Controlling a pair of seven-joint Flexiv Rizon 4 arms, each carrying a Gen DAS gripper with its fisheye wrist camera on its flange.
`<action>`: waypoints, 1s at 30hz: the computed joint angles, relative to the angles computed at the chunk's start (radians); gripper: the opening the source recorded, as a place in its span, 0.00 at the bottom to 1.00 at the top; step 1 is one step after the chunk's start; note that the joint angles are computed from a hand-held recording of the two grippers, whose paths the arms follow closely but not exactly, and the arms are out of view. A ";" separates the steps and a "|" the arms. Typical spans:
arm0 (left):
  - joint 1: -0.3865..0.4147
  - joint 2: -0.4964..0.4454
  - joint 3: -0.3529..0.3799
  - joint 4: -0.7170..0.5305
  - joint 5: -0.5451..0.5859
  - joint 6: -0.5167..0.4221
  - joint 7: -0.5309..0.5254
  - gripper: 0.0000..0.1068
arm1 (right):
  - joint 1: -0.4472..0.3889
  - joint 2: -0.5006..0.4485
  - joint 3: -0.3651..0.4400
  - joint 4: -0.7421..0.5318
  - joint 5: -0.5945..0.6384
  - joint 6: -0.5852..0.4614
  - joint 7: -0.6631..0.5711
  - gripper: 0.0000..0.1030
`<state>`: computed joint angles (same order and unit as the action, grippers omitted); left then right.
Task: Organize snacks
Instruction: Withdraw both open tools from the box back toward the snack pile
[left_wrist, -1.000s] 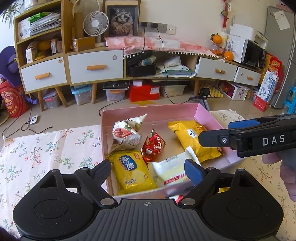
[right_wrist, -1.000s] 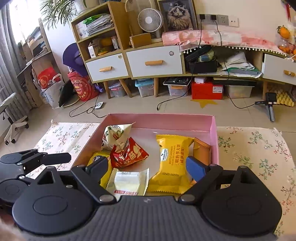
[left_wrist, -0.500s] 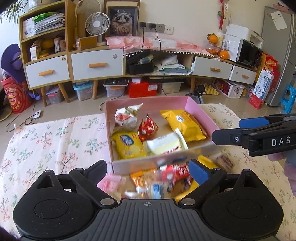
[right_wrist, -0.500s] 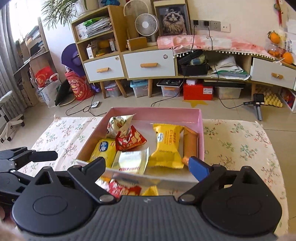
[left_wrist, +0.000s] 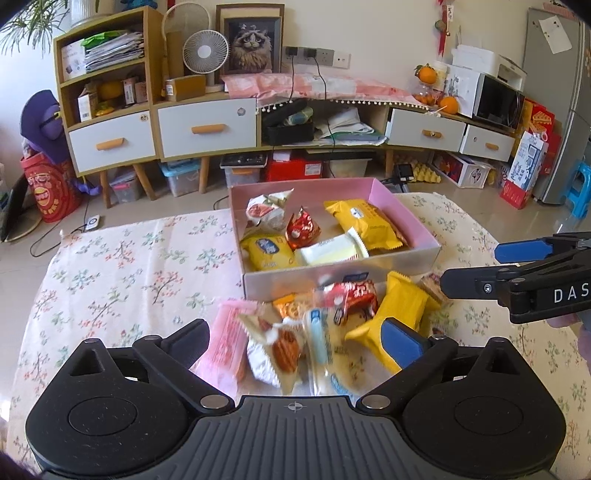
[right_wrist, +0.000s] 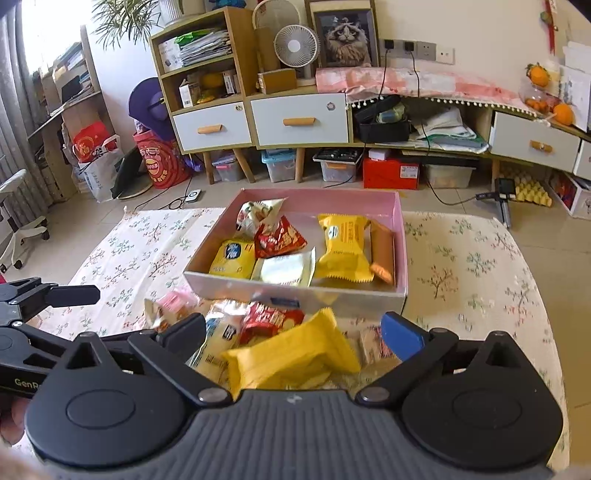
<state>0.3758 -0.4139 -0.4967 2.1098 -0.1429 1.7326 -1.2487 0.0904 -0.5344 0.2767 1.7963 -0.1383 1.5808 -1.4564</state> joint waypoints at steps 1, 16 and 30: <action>-0.002 0.004 0.005 0.009 0.001 0.005 -0.002 0.94 | 0.012 0.006 -0.014 0.013 0.000 0.009 0.006 0.98; 0.014 0.002 0.056 0.093 0.104 0.084 -0.040 0.94 | 0.179 0.036 -0.229 0.193 -0.072 0.210 0.090 1.00; 0.002 -0.118 0.156 0.079 0.274 0.228 -0.105 0.94 | 0.207 -0.004 -0.255 0.234 -0.070 0.288 0.032 1.00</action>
